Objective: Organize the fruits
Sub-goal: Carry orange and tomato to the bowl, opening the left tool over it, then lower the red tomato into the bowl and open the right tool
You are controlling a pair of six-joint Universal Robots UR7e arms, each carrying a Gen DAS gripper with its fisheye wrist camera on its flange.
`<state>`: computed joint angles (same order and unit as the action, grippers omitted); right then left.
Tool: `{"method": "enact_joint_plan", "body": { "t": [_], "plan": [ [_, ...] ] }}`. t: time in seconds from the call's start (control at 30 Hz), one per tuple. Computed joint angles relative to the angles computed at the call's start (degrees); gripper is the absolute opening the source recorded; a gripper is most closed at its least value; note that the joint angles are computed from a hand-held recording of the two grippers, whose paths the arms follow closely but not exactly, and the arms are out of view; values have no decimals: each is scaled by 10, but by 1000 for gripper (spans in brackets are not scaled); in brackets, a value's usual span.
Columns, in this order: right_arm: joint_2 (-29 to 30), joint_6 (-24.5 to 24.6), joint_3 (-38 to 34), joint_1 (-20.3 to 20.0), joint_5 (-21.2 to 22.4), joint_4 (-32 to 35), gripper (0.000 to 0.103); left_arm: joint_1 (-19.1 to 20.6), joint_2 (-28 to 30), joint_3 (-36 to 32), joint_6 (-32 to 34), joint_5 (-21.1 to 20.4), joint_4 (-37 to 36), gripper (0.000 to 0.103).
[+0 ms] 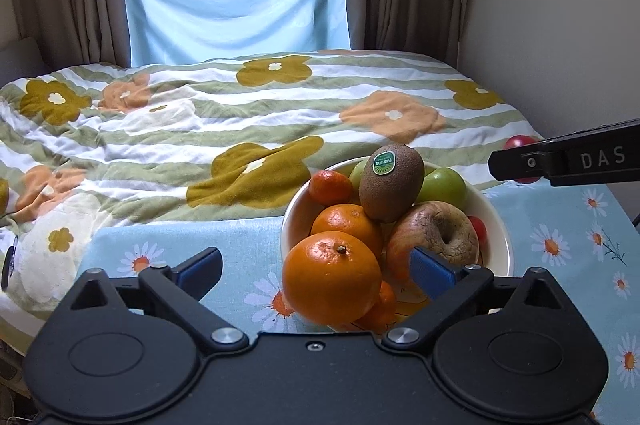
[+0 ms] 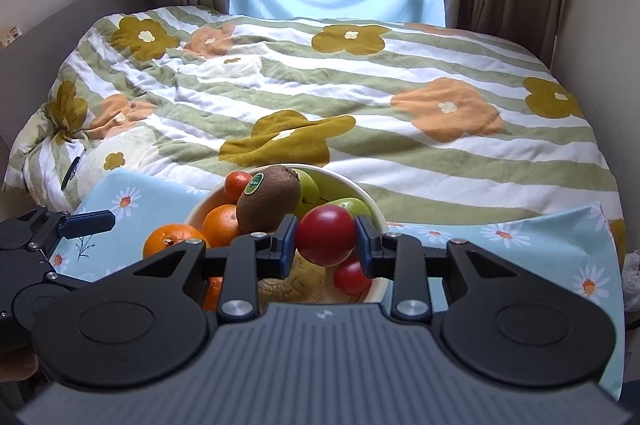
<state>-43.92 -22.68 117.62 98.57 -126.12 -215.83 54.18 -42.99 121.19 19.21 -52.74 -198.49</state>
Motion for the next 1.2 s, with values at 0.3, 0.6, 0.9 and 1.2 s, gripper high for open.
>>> {"method": "enact_joint_plan", "body": {
  "t": [0.3, 0.6, 0.9, 1.2],
  "plan": [
    [-2, 9, 10, 9, -1, 18, 46, -23, -33, 48, -12, 13, -13, 102],
    [20, 29, 12, 20, 10, 53, 46, -23, -64, 95, -30, 29, -9, 102],
    [47, 30, 5, 22, 17, 42, 52, -11, -78, 119, -29, 39, -17, 102],
    [46, 21, 18, 27, 21, -25, 96, -14, -88, 125, -28, 35, -20, 102]
  ]
}}
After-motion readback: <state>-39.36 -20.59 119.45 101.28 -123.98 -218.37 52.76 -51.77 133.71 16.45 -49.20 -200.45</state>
